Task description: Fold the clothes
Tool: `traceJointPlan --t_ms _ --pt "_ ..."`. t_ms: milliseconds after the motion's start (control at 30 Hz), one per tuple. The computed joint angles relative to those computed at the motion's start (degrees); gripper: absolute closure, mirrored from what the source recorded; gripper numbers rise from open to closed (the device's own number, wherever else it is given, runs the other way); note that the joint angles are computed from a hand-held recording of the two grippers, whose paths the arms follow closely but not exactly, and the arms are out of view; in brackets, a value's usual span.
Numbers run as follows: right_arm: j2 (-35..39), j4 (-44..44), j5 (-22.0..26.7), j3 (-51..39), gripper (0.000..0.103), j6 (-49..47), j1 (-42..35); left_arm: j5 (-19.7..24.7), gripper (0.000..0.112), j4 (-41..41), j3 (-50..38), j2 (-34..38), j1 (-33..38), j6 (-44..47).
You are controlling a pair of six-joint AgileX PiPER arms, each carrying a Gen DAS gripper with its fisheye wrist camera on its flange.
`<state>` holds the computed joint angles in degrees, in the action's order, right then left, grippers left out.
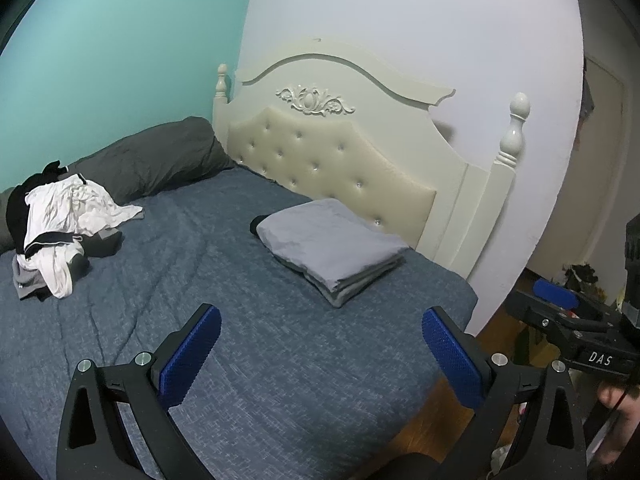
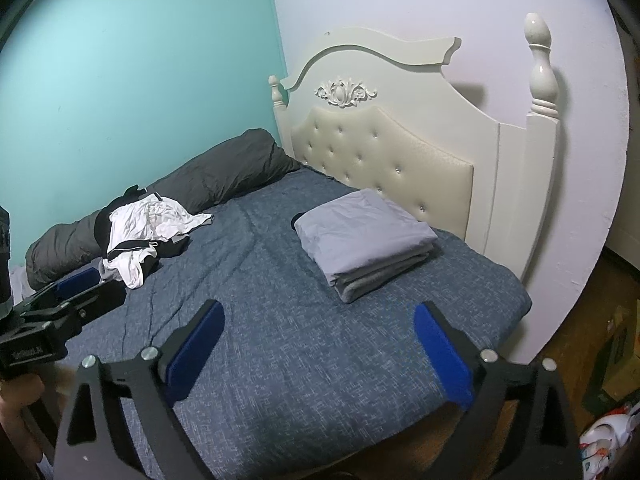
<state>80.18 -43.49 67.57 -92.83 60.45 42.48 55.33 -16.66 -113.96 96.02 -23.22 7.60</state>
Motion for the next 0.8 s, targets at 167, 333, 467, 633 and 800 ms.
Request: traceJointPlan --t_ms 167,333,467,633,800 --pt "-0.3 0.2 0.1 0.2 0.006 0.0 0.2 0.2 0.01 1.9 -0.1 -0.2 -0.6 -1.1" --pt "-0.5 0.3 0.4 0.5 0.006 -0.2 0.6 0.0 0.01 1.4 0.7 -0.9 -0.5 -0.7" --pt "-0.3 0.2 0.4 0.5 0.006 0.1 0.8 -0.2 0.01 1.9 1.5 -1.6 -0.8 -1.1" --pt "-0.4 0.4 0.2 0.5 0.006 -0.2 0.7 -1.2 0.01 1.4 3.0 -2.6 -0.8 -0.5" --pt "-0.3 0.1 0.6 0.3 0.006 0.0 1.3 -0.9 0.01 -0.7 3.7 -2.9 0.0 0.4"
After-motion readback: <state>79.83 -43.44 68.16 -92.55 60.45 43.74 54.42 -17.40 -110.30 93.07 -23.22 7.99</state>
